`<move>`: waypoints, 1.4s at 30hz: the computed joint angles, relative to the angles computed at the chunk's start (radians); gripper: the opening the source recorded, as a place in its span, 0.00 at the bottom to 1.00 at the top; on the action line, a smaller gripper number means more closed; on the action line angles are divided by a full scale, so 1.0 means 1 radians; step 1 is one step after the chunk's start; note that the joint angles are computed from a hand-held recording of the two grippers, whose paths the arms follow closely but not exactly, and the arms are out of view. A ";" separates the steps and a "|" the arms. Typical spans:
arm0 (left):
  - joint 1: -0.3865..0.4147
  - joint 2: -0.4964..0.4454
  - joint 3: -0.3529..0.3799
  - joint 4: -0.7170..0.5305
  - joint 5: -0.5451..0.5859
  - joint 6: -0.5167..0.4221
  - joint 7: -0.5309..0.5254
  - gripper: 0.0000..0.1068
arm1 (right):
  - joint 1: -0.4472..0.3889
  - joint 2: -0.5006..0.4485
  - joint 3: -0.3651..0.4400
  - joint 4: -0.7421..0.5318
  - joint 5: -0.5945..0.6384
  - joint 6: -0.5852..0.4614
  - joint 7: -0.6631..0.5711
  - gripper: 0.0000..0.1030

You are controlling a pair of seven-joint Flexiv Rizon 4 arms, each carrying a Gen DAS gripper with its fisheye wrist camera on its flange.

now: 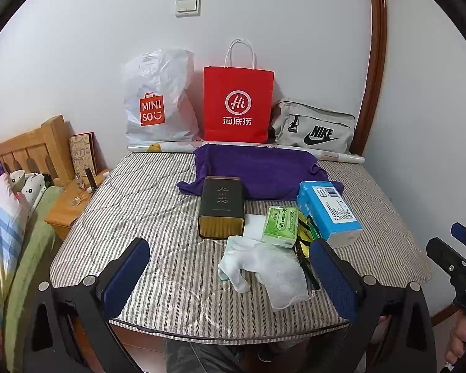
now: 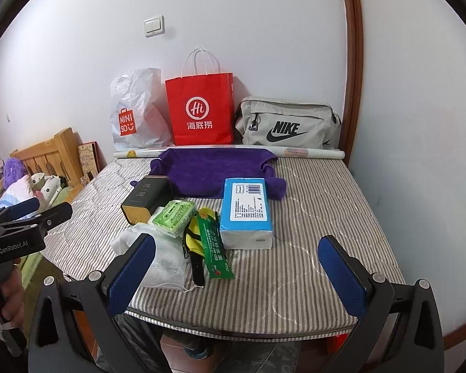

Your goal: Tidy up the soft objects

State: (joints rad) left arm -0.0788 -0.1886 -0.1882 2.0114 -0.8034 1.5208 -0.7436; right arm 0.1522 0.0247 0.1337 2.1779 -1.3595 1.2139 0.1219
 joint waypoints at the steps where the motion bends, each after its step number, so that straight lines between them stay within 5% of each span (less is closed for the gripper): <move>1: 0.001 0.000 -0.001 0.000 -0.002 0.000 0.001 0.96 | 0.000 0.001 0.000 0.000 -0.002 0.002 0.001 1.00; 42: 0.001 0.011 0.013 -0.001 0.013 -0.011 0.000 0.96 | 0.007 0.011 0.007 -0.001 -0.039 -0.002 0.019 1.00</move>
State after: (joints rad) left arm -0.0778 -0.1780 -0.1754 2.0100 -0.7904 1.5096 -0.7438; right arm 0.1594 0.0361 0.1409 2.1765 -1.3982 1.2122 0.1407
